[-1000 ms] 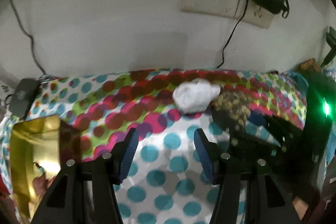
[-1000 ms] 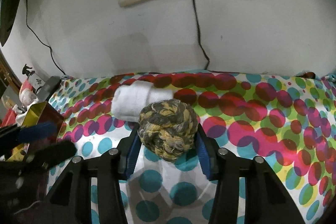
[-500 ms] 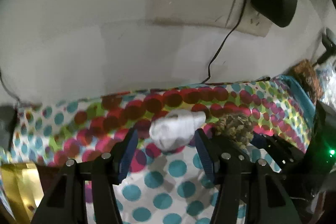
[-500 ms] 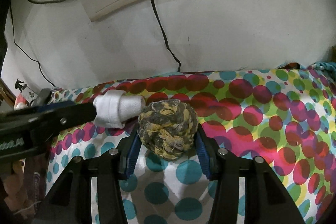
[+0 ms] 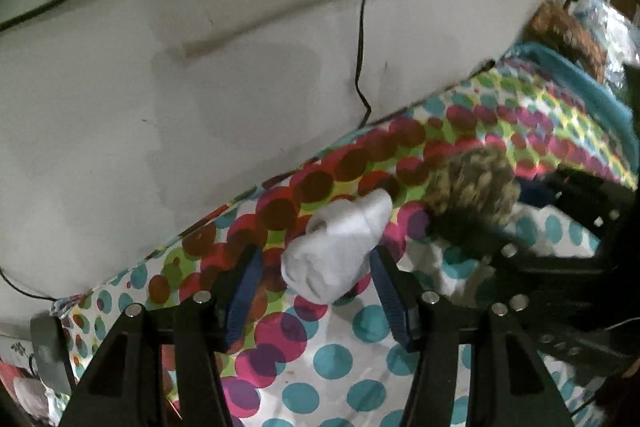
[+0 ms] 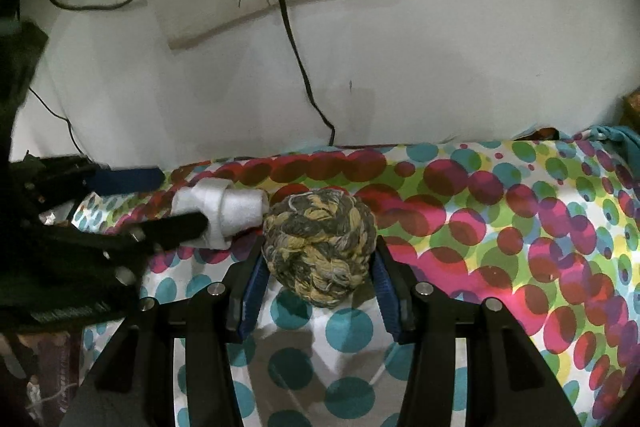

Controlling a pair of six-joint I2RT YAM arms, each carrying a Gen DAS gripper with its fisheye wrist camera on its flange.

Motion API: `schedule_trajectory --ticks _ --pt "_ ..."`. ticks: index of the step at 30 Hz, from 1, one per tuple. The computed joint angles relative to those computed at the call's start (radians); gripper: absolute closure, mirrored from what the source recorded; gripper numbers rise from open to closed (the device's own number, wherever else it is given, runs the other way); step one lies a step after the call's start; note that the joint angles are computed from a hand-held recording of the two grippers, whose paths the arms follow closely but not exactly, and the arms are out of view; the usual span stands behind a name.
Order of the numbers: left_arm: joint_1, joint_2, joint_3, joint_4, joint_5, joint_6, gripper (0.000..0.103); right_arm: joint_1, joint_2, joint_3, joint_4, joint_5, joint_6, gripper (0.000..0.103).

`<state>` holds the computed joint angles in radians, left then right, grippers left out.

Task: Organize objects
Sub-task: 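Grasp the white sock with the left tool while the right tool grasps the rope ball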

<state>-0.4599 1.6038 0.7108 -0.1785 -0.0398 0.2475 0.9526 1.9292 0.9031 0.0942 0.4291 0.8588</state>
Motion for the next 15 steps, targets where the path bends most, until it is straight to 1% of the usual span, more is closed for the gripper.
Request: schedule_trajectory --ticks 2,8,11,13,14,15 --pt "-0.008 0.025 0.01 -0.001 -0.005 0.005 0.046 -0.006 -0.037 -0.043 0.006 0.007 -0.007 0.057" --pt "-0.025 0.07 0.019 0.036 -0.031 -0.008 0.045 -0.016 -0.062 -0.059 -0.016 0.014 -0.008 0.057" --pt "-0.039 0.068 -0.013 0.086 -0.052 -0.016 0.045 -0.012 -0.076 -0.061 -0.034 0.03 -0.002 0.057" --pt "-0.043 0.08 -0.019 0.101 -0.048 -0.021 0.046 -0.019 -0.084 -0.07 -0.028 0.028 -0.004 0.057" --pt "-0.044 0.085 -0.021 0.103 -0.048 -0.028 0.049 -0.018 -0.088 -0.072 -0.032 0.033 0.002 0.057" --pt "-0.044 0.084 -0.025 0.105 -0.037 -0.027 0.056 -0.02 -0.093 -0.076 -0.032 0.032 0.004 0.057"
